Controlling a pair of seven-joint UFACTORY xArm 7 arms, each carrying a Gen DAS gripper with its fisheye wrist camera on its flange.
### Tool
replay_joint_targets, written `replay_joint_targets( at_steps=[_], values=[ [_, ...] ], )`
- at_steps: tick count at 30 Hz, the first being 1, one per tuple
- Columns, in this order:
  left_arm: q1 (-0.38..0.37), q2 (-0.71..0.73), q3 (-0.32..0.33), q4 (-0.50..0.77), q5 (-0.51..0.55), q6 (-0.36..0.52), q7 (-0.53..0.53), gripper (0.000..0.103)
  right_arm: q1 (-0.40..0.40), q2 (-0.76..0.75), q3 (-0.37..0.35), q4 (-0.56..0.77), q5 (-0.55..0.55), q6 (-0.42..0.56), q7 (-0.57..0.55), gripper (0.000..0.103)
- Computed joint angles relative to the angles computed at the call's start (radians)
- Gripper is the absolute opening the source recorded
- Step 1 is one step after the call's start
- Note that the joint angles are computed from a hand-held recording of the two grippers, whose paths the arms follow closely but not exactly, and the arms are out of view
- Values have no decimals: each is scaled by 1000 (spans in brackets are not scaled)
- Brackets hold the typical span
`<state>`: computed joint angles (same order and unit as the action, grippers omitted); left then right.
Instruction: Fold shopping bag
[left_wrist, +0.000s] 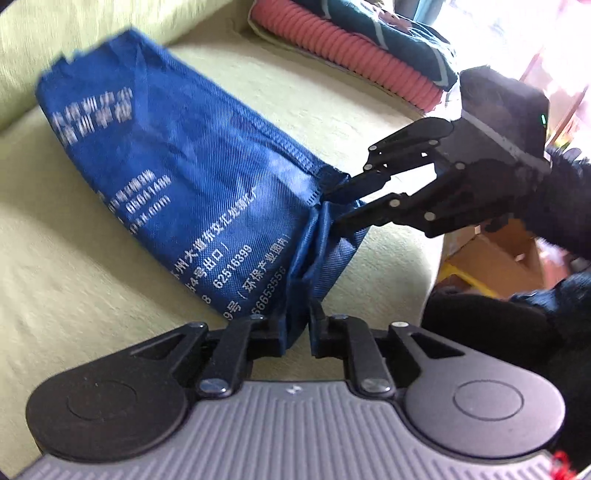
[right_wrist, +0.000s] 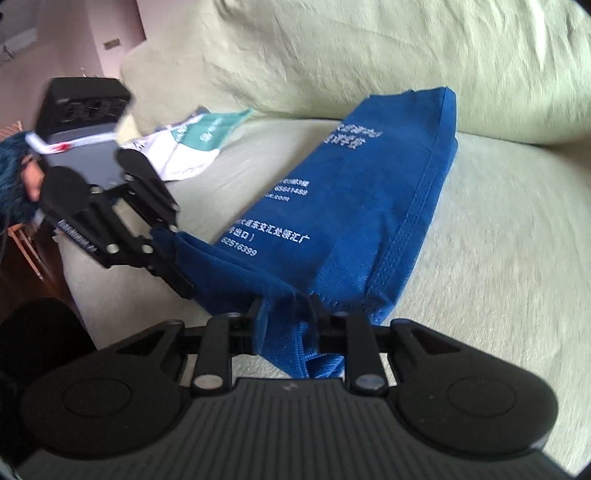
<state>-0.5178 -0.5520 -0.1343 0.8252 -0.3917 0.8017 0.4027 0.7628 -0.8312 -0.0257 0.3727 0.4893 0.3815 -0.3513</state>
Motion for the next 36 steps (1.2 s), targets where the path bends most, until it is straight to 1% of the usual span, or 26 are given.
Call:
replay_joint_targets(
  at_steps=[1, 3, 5, 6, 7, 8, 9, 10, 11, 12, 13, 15, 16, 17, 18, 21, 23, 24, 26, 27, 29, 31, 32, 33, 34, 36],
  values=[
    [30, -63, -65, -40, 85, -40, -30, 33, -7, 0, -3, 8, -1, 20, 10, 19],
    [51, -143, -134, -85, 195, -88, -67, 32, -18, -5, -2, 15, -5, 44, 13, 18],
    [25, -204, -149, -120, 247, -145, -66, 32, -31, -9, 5, 21, -10, 63, 16, 18],
    [-16, -223, -142, -141, 250, -201, -40, 32, -36, -8, 14, 23, -13, 67, 19, 18],
    [-32, -219, -134, -145, 259, -219, -30, 30, -39, -5, 19, 25, -14, 68, 20, 18],
    [-48, -207, -140, -153, 281, -256, -6, 24, -42, -2, 25, 27, -16, 69, 24, 18],
    [-57, -170, -155, -147, 314, -280, 21, 23, -49, 0, 35, 31, -20, 74, 32, 18],
    [-70, -140, -152, -140, 324, -284, 35, 21, -55, 4, 43, 35, -25, 78, 39, 18],
    [-71, -109, -155, -138, 339, -306, 42, 15, -61, 9, 50, 40, -30, 82, 47, 18],
    [-68, -88, -158, -134, 348, -315, 37, 15, -64, 15, 55, 45, -34, 84, 51, 18],
    [-65, -69, -160, -129, 358, -323, 30, 15, -66, 21, 57, 49, -39, 84, 51, 18],
    [-33, -25, -164, -115, 372, -305, -17, 15, -64, 47, 55, 63, -41, 76, 45, 18],
    [-33, -11, -158, -108, 370, -291, -30, 15, -65, 53, 56, 67, -43, 77, 44, 18],
    [-42, 5, -139, -106, 349, -282, -40, 15, -66, 56, 59, 70, -47, 80, 42, 19],
    [-57, 9, -112, -119, 311, -296, -50, 13, -71, 57, 65, 74, -56, 83, 40, 19],
    [-87, 15, -49, -109, 223, -264, -59, 13, -103, 25, 120, 64, -110, 75, 53, 20],
    [-84, 15, -47, -108, 206, -254, -59, 13, -115, -44, 175, 11, -159, -7, 66, 19],
    [-79, 15, -51, -106, 205, -248, -63, 13, -103, -73, 182, -12, -180, -40, 60, 12],
    [-74, 17, -57, -103, 202, -246, -67, 13, -76, -88, 186, -35, -218, -70, 55, 3],
    [-73, 16, -56, -101, 199, -243, -68, 13, -63, -87, 186, -42, -236, -78, 53, 3],
    [-67, 23, -67, -102, 199, -254, -81, 13, -73, -57, 201, -38, -274, -71, 79, 2],
    [-57, 11, -92, -110, 230, -271, -91, 14, -79, -19, 195, -26, -292, -52, 107, 2],
    [-63, -11, -101, -125, 252, -284, -75, 14, -79, -6, 189, -20, -297, -47, 116, 0],
    [-87, -44, -96, -148, 265, -300, -33, 14, -70, 3, 173, -12, -297, -40, 117, 0],
    [-100, -62, -91, -160, 270, -303, -13, 21, -59, 11, 152, -2, -294, -27, 112, 0],
    [-109, -120, -103, -188, 321, -287, 41, 22, -40, 20, 119, 9, -284, -8, 91, 0]
  ],
)
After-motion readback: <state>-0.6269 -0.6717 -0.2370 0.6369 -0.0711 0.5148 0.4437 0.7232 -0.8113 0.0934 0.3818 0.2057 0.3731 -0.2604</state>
